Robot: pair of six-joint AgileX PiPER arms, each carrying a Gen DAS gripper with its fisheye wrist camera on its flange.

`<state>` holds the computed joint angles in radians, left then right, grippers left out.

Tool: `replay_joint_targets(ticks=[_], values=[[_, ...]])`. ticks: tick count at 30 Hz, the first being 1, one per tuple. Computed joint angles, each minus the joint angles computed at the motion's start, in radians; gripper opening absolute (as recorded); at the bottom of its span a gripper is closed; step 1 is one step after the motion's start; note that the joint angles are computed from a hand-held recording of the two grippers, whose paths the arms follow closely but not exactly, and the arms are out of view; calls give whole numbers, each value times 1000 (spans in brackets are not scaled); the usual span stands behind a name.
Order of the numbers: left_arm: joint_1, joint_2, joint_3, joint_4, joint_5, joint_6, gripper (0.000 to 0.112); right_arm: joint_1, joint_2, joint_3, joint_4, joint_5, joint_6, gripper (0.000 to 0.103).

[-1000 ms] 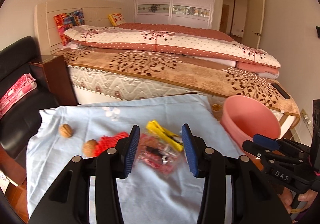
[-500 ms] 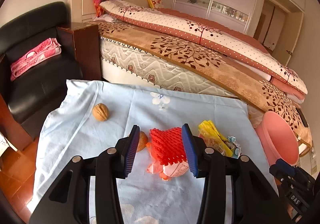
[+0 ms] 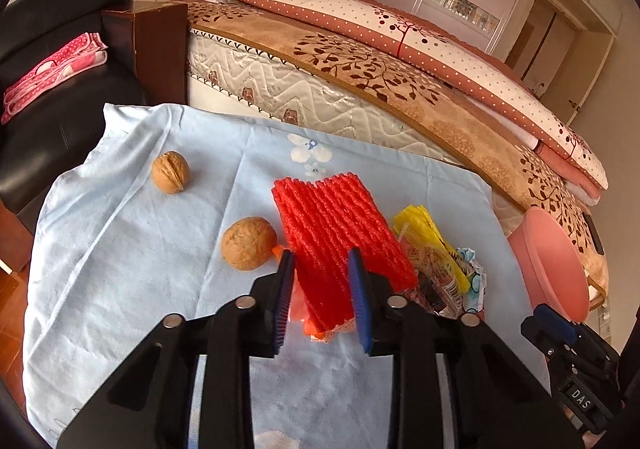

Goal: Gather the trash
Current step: 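Grasp the red foam net with the left tool while the right tool grasps the crumpled red-white wrapper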

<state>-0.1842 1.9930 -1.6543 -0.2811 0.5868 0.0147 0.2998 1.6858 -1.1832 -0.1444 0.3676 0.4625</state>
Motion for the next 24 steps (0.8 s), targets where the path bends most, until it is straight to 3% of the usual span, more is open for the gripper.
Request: replay_joint_targets(ticks=[3, 11, 19, 24], values=[[4, -13, 24, -16, -26, 17, 10, -5, 29, -28, 70, 7, -68, 39], [2, -74, 98, -88, -104, 136, 8, -5, 123, -123, 181, 47, -149, 39], [17, -115, 125, -225, -116, 252, 8, -12, 207, -205, 181, 97, -144, 39], [11, -130, 139, -236, -119, 262, 8, -22, 213, -205, 193, 114, -154, 21]])
